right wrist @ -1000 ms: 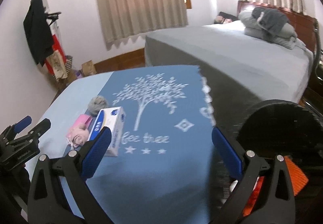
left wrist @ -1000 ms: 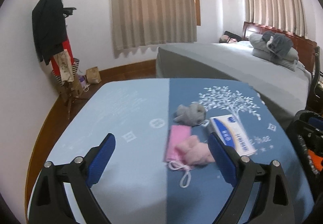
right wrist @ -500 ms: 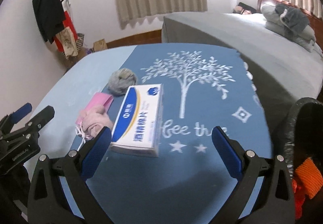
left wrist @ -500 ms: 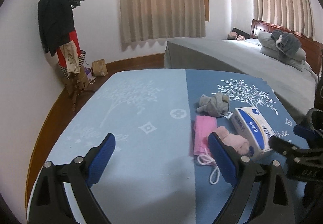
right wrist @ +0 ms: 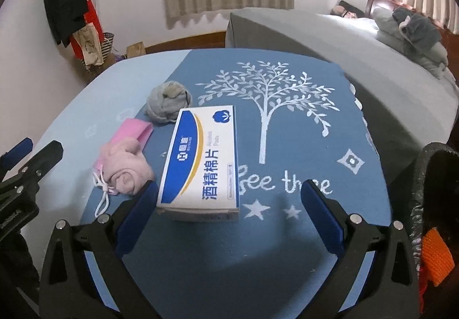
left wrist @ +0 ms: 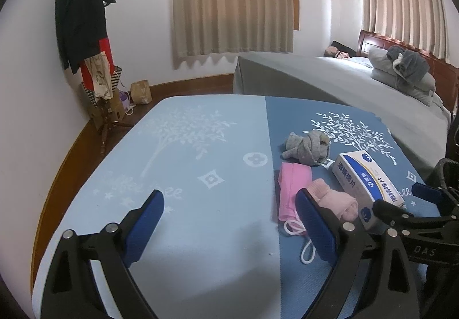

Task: Collect trash
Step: 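Grasp the white alcohol-pad box with the right gripper while the left grasps the pink cloth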

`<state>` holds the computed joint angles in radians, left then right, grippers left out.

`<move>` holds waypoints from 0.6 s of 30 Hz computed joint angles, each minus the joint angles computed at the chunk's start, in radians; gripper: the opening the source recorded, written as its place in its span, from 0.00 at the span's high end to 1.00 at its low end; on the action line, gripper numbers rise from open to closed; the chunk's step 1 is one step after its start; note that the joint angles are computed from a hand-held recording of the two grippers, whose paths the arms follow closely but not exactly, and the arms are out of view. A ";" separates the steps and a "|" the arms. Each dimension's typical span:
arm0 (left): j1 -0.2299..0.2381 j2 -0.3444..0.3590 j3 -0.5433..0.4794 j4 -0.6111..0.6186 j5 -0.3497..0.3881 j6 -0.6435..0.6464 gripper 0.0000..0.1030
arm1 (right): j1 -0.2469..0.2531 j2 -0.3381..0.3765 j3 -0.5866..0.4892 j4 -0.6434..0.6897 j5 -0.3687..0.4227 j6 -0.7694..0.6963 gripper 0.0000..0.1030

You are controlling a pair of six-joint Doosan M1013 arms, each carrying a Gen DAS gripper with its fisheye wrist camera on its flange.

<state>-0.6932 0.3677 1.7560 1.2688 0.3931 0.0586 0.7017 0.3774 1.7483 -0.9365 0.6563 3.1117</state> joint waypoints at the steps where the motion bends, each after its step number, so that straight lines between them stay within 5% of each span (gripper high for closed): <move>1: 0.000 0.000 0.000 -0.002 0.001 0.000 0.12 | -0.001 0.001 -0.001 0.001 -0.005 -0.002 0.06; 12: 0.001 -0.005 -0.001 0.002 0.012 -0.015 0.12 | -0.037 0.034 -0.046 0.139 -0.063 -0.123 0.29; 15: 0.000 -0.005 -0.002 0.001 0.008 -0.011 0.12 | -0.047 0.036 -0.050 0.188 -0.081 -0.168 0.47; 18: -0.003 -0.005 -0.004 -0.001 0.003 -0.005 0.12 | -0.048 0.025 -0.033 0.172 -0.102 -0.153 0.47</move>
<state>-0.6963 0.3631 1.7522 1.2679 0.3962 0.0532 0.6538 0.4020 1.7148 -0.7643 0.5542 2.9589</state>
